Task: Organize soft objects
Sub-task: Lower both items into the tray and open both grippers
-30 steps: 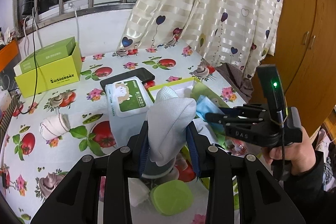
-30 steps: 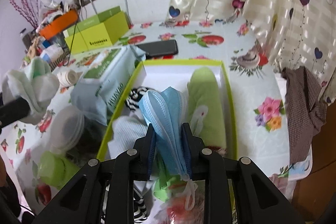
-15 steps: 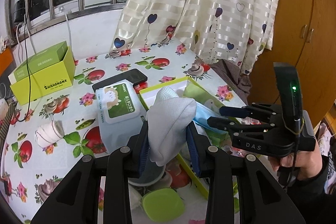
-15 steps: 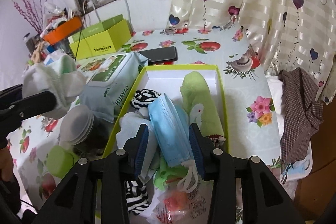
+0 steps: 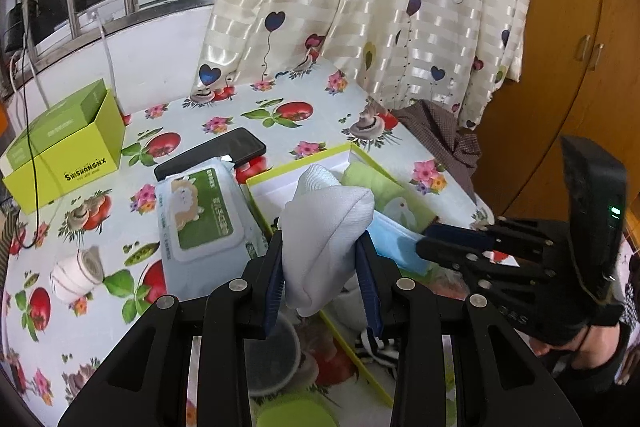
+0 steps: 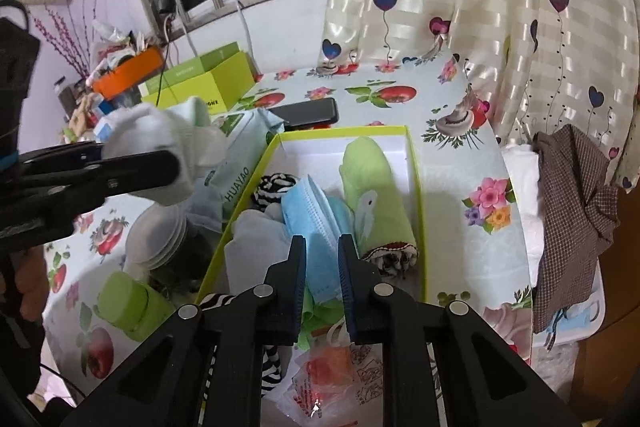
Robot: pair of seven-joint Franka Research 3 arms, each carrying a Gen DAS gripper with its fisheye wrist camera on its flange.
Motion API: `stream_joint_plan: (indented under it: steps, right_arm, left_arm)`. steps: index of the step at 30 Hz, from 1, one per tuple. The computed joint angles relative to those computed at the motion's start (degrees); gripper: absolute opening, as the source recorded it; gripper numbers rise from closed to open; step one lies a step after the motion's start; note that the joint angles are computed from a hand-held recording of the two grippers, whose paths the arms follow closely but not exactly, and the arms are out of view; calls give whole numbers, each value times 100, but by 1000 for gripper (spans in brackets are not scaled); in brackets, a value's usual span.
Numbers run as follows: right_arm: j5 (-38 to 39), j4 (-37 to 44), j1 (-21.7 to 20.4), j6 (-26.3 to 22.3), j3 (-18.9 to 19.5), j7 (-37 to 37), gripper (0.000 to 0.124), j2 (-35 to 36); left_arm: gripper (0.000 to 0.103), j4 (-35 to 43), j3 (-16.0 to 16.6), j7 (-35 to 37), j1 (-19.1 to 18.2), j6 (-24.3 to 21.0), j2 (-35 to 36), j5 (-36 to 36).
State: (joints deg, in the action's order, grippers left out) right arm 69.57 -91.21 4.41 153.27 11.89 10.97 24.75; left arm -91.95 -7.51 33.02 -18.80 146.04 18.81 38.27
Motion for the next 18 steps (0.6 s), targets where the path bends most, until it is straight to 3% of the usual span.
stream_joint_plan:
  steps: [12,18]
  right_arm:
    - [574,-151,-88,-132,-41,-414,16,-188]
    - [572,-98,-50,-157,-115,-359,16,-147]
  left_arm:
    - [35,1981,-109,1454,226,-850,1474,-1441]
    - [41,2694,-72,1882,245,-1062,2022,-1924]
